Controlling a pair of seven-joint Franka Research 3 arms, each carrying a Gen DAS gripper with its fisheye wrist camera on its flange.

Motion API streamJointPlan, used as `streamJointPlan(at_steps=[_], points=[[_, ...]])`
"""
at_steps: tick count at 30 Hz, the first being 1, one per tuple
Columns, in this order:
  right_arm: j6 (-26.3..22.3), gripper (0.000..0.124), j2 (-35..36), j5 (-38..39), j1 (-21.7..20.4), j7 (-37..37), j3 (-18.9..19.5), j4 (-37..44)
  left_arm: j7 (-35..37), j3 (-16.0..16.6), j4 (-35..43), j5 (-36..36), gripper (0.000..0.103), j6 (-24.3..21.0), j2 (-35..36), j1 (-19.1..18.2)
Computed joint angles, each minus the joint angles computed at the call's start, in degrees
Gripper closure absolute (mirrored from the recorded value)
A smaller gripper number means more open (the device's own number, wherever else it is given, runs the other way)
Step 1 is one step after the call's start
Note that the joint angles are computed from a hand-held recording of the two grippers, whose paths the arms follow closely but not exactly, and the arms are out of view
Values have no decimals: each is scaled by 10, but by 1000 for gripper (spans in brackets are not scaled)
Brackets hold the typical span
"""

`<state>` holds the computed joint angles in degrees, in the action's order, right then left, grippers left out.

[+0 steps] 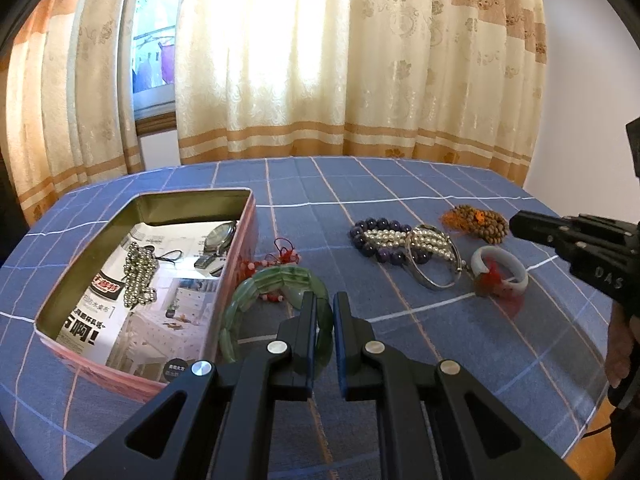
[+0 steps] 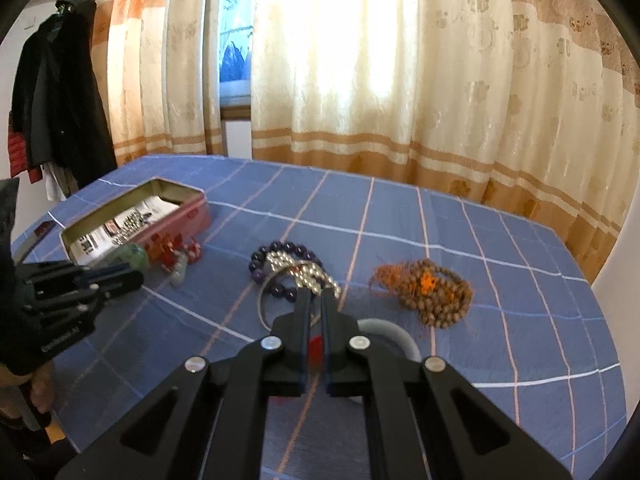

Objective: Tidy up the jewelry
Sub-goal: 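Grasp the red tassel pendant with the right tool while the left tool holds the bangle, then lift the red tassel pendant with the right tool off the table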

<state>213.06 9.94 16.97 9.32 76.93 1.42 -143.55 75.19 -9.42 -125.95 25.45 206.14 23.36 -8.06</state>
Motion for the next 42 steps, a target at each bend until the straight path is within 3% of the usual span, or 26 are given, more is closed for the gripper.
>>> streamJointPlan(at_steps=[7, 9, 11, 12, 16, 20, 26, 28, 30, 31, 34, 42], points=[[-24, 118, -9, 26, 17, -47, -4, 3, -1, -2, -6, 3, 96, 2, -4, 2], [-41, 111, -5, 44, 24, -67, -6, 7, -13, -10, -1, 13, 96, -2, -1, 12], [-54, 72, 2, 71, 36, -95, -10, 12, -17, -11, -1, 18, 96, -2, -1, 15], [-51, 66, 3, 70, 35, -95, -8, 10, -17, -10, 0, 19, 96, -3, -1, 14], [-69, 68, 10, 57, 28, -85, -1, 14, -15, -8, 1, 19, 96, -5, -1, 11], [-90, 87, 20, 61, 36, -95, -5, 22, -28, -17, 6, 37, 96, -9, 2, 25], [-134, 87, 49, 238, 135, -226, -76, 65, -36, -22, 10, 52, 96, -17, 4, 30], [-134, 87, 49, 208, 104, -200, -54, 61, -43, -28, 13, 62, 96, -22, 5, 37], [-135, 113, 42, 149, 48, -156, -11, 50, -43, -24, 12, 60, 96, -21, 5, 34], [-135, 121, 41, 124, 30, -137, 1, 46, -44, -25, 12, 62, 96, -20, 5, 34], [-113, 121, 32, 31, -30, -56, 42, 26, -47, -24, 13, 63, 96, -15, 6, 36], [-55, 120, -9, -58, -26, 25, 28, -7, -59, -22, 5, 76, 96, 5, -9, 45]])
